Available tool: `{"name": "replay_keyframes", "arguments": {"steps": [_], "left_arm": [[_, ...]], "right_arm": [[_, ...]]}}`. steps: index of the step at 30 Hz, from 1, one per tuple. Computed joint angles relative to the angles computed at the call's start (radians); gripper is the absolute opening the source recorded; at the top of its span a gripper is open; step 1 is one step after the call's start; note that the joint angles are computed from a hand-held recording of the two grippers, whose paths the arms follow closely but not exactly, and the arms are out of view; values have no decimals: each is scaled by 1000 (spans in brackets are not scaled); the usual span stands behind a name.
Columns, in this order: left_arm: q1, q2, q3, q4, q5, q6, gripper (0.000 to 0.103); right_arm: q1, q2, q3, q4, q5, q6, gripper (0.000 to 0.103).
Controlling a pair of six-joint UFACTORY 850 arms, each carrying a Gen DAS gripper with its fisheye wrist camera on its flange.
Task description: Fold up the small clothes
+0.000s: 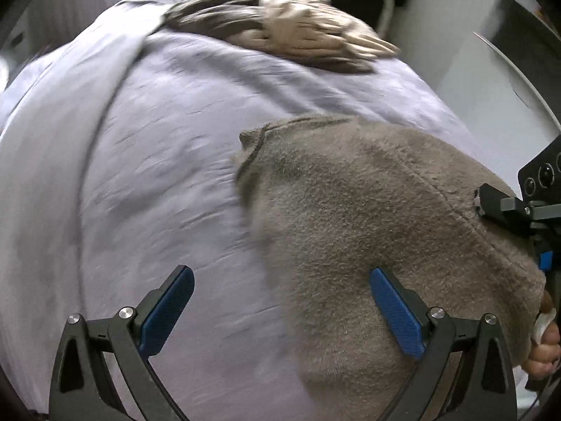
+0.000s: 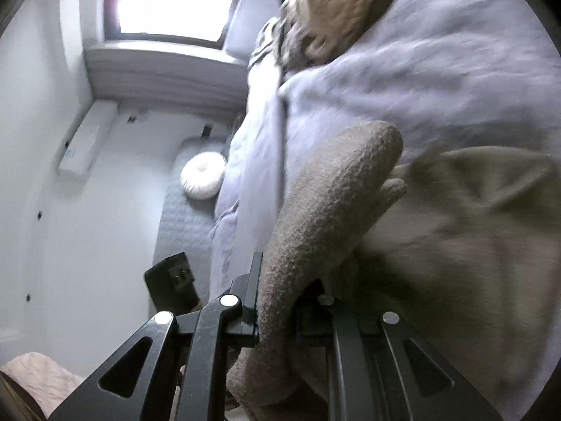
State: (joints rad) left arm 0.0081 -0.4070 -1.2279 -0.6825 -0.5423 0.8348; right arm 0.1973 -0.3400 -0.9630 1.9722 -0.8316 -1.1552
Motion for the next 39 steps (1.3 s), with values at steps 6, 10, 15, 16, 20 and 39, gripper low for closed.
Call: {"name": "replay_keyframes", "arguments": {"steps": [6, 10, 15, 16, 20, 39], "left_arm": [[-98, -67, -8, 142, 3, -95, 101], [-114, -88, -3, 185, -11, -158, 101], [-113, -52, 10, 194, 46, -176, 101], [-112, -49, 9, 190, 65, -176, 101], [-103, -66, -26, 217, 103, -253, 101], [-109, -115, -36, 360, 106, -340, 102]], "right_arm": [[-40, 0, 112, -84, 212, 121, 15], [-53, -24, 146, 36, 137, 71, 19], [-75, -15, 114, -35, 147, 104, 23], [-81, -14, 112, -33, 137, 102, 23], [-107, -12, 117, -13, 89, 107, 23], [36, 54, 53, -746, 591, 619, 26]]}}
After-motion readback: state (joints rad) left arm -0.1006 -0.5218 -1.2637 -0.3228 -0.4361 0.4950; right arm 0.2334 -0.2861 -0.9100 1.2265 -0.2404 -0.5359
